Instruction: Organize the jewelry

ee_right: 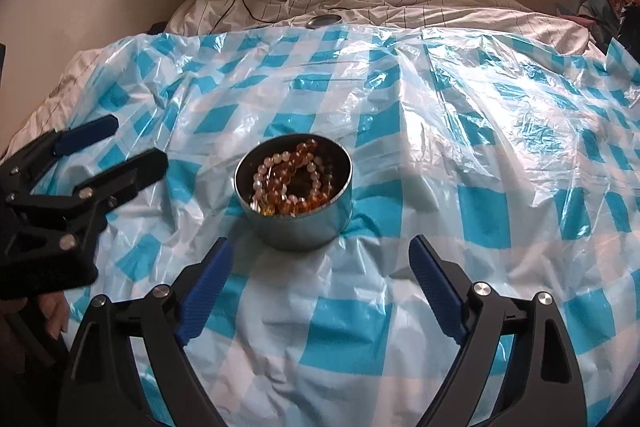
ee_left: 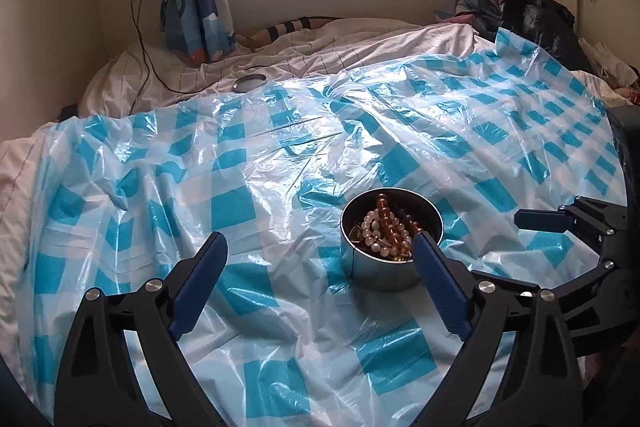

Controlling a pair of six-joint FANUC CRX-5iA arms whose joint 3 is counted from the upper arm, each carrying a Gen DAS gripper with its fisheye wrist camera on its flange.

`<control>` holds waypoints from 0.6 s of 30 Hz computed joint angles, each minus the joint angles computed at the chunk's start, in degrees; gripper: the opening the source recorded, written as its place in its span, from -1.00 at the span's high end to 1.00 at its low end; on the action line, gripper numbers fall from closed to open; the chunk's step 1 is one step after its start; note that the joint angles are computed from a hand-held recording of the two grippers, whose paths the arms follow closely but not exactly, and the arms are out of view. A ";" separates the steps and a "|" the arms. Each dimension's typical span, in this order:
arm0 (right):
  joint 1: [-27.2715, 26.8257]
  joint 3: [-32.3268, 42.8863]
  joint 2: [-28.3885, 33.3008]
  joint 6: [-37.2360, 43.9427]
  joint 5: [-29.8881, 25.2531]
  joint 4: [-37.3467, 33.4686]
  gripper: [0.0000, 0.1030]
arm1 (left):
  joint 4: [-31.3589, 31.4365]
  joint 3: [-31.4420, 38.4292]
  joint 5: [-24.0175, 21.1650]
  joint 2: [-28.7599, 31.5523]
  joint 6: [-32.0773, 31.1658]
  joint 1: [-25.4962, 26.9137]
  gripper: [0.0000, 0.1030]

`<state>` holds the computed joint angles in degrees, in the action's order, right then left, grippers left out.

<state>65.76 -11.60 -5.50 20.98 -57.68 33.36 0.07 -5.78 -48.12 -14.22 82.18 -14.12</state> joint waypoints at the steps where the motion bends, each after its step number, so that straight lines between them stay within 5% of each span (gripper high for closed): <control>1: 0.10 -0.11 -0.08 0.09 -0.21 0.00 -0.69 | -0.41 -0.18 0.11 -0.27 0.06 -0.08 -0.75; 18: 0.39 -1.20 -0.70 1.25 -1.42 -1.34 -0.76 | -3.62 -1.44 -0.13 -1.38 -1.99 -0.86 -0.77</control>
<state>66.15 -12.80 -6.20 22.24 -59.10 32.02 -3.55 -7.23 -48.25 -15.60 80.19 -14.98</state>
